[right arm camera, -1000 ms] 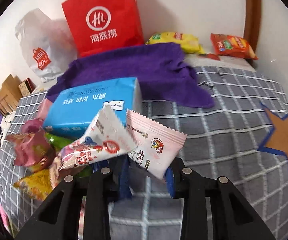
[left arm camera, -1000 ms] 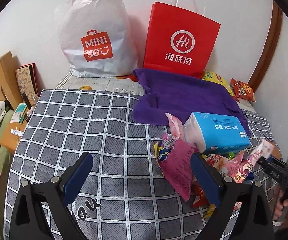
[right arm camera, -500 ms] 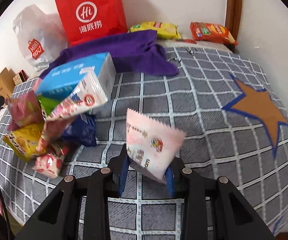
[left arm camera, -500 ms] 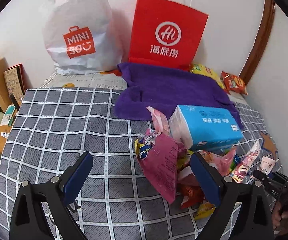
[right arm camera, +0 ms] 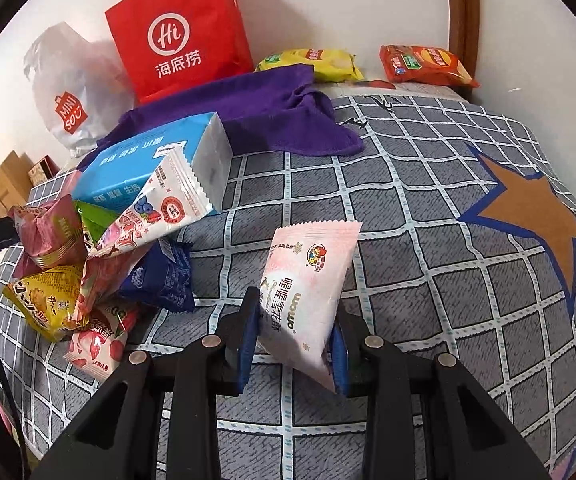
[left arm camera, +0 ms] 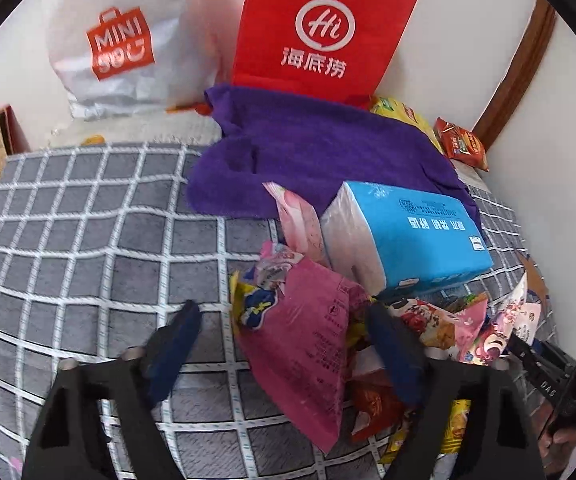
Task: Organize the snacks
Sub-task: 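Grasp the small pink-white packet with the right tool while the left grasps the magenta snack bag, then carry the pink-white packet with the right tool while the left carries the magenta bag to the purple towel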
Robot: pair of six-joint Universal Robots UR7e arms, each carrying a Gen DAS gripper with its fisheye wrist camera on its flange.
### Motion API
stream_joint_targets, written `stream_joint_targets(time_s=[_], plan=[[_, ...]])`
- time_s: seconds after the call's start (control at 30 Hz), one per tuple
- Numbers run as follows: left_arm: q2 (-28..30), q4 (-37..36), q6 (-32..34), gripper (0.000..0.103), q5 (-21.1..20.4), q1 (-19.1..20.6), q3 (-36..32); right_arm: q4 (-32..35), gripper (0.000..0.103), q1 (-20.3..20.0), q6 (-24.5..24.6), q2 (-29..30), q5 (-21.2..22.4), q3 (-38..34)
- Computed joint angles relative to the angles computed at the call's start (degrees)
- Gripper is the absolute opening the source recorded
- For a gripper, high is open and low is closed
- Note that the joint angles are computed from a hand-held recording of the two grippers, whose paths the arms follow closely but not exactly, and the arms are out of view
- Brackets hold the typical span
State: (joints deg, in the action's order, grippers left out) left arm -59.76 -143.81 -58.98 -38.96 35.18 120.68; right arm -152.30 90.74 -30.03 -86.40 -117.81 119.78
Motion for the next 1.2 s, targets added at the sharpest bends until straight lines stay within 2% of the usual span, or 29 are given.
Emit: stream_joint_targets(time_s=[0.03,0.13,0.27,0.9,1.03,1.2], plan=[[0.0,-1.0,0.3,0.053,-1.0,0.3,0.2,0.0,0.032,0.0,0.0,-0.1,-0.1,0.0],[-0.2,-2.5,0.9,0.052,-1.1,0.2,0.9,0.1,0.032,0.3,0.0,-0.5,-0.4,0.2],[-1.5,-1.3,-0.7,0.051,-0.5,-1.0,1.9,-0.2,0.032,1.1,-0.3,-1.1,-0.9,0.6],[-10.6,18.3,-18.0,0.051,4.0,-9.8,5.7,2.4,0.032,6.0,2.1,-4.9,-2.0,2.1],[-11.5,20.1,-19.4,0.051,4.2,-11.4,5.6,3.8,0.032,7.4,2.8,-5.4,-2.0,1.5],[-10.5,20.2,-17.9,0.051,3.9,-12.8,3.9,4.9,0.032,9.2,3.0,-5.6,-1.3,0.8]])
